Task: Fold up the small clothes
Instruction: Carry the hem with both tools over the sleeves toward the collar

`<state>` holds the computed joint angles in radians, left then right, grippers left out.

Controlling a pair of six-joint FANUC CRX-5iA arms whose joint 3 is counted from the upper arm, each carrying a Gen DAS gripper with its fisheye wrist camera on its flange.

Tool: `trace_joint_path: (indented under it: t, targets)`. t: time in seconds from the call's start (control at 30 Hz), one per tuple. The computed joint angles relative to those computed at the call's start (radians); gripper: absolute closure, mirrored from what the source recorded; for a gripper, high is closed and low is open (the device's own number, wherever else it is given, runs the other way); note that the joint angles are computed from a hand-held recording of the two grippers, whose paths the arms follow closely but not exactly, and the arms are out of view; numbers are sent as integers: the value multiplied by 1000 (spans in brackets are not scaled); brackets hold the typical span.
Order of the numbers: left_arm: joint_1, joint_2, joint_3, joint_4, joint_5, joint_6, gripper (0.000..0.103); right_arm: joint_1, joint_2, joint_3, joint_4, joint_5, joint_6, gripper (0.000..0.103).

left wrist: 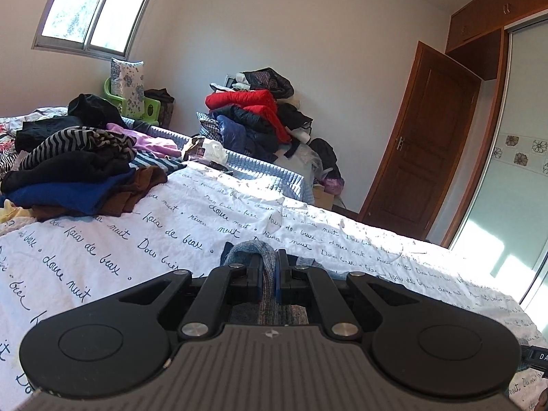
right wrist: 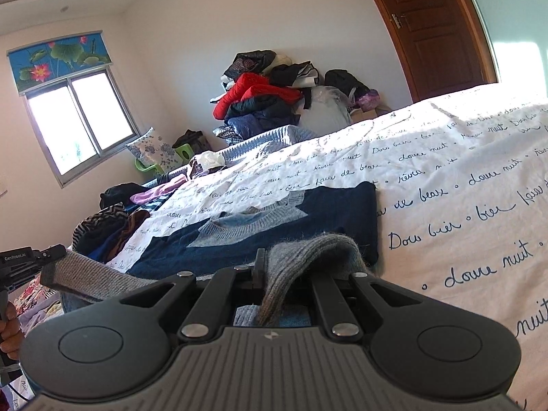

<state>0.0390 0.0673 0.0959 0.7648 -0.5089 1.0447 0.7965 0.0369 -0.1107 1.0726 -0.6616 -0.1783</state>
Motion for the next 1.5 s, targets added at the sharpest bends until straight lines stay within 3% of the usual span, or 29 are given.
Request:
trace_joint_path:
  t: [0.13,0.57,1.5]
  targets:
    - [-10,31,47,-36,2,25,96,-21,19,27,-20,14,27,97]
    - [2,136,228,-209,-105,217,96,-59,85,121,-86,26,139,97]
    - [-41,295,497,-367,-178,318,96,-121,192,279,-207,2,299,97]
